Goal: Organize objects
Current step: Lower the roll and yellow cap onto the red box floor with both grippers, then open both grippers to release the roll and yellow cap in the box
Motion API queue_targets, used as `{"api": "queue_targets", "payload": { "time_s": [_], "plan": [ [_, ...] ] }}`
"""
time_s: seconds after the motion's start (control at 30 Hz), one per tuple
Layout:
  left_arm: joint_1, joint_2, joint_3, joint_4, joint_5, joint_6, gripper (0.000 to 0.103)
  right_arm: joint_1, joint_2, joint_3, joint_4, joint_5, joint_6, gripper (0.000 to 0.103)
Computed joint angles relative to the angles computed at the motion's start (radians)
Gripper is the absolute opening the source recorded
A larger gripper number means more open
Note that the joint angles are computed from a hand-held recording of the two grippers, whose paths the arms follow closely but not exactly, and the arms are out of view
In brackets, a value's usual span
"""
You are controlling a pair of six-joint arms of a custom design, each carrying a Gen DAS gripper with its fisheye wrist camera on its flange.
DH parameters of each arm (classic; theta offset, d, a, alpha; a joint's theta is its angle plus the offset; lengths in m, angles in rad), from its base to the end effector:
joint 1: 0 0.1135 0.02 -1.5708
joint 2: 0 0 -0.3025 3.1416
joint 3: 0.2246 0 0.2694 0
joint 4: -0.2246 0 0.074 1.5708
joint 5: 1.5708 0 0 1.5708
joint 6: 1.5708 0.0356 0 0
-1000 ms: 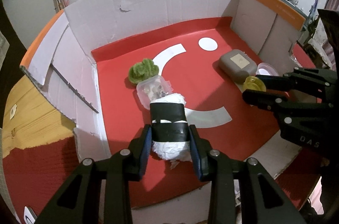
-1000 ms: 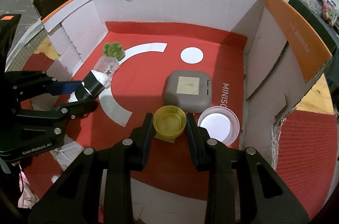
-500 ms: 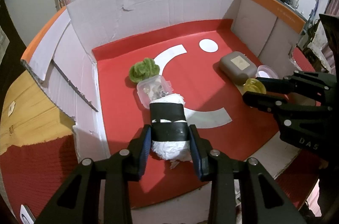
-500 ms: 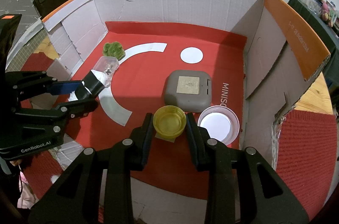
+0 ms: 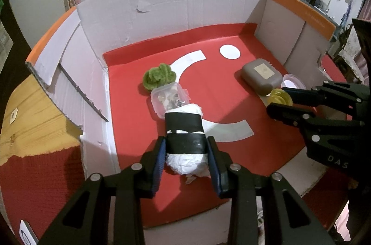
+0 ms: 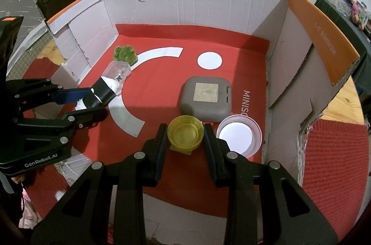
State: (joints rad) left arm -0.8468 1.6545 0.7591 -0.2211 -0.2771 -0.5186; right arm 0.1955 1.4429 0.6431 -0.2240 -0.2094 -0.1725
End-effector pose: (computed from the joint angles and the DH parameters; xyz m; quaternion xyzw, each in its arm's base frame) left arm 0.2085 -0.2212 0.1502 0.1270 0.9571 -0.0363 0.2579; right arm 0.2576 0.0586 0.1740 -0.2029 0.9362 0.1037 0.2674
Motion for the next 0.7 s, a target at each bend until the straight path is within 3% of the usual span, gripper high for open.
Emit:
{"api": "queue_targets", "payload": {
  "time_s": [0.33,0.5,0.7],
  "plan": [
    [0.001,-0.004,-0.011,0.013,0.003,-0.003,0.042,-0.01,0.015,-0.001,0.026,-0.011,-0.009,0.029],
    [-0.014,-0.015,-0.021,0.019,-0.003,-0.007,0.049,-0.009,0.01,0.001,0.023,-0.026,-0.023,0.05],
    [-0.041,-0.051,-0.041,0.009,-0.029,-0.022,0.049,-0.043,0.008,0.011,0.014,-0.063,-0.045,0.05]
  ]
}}
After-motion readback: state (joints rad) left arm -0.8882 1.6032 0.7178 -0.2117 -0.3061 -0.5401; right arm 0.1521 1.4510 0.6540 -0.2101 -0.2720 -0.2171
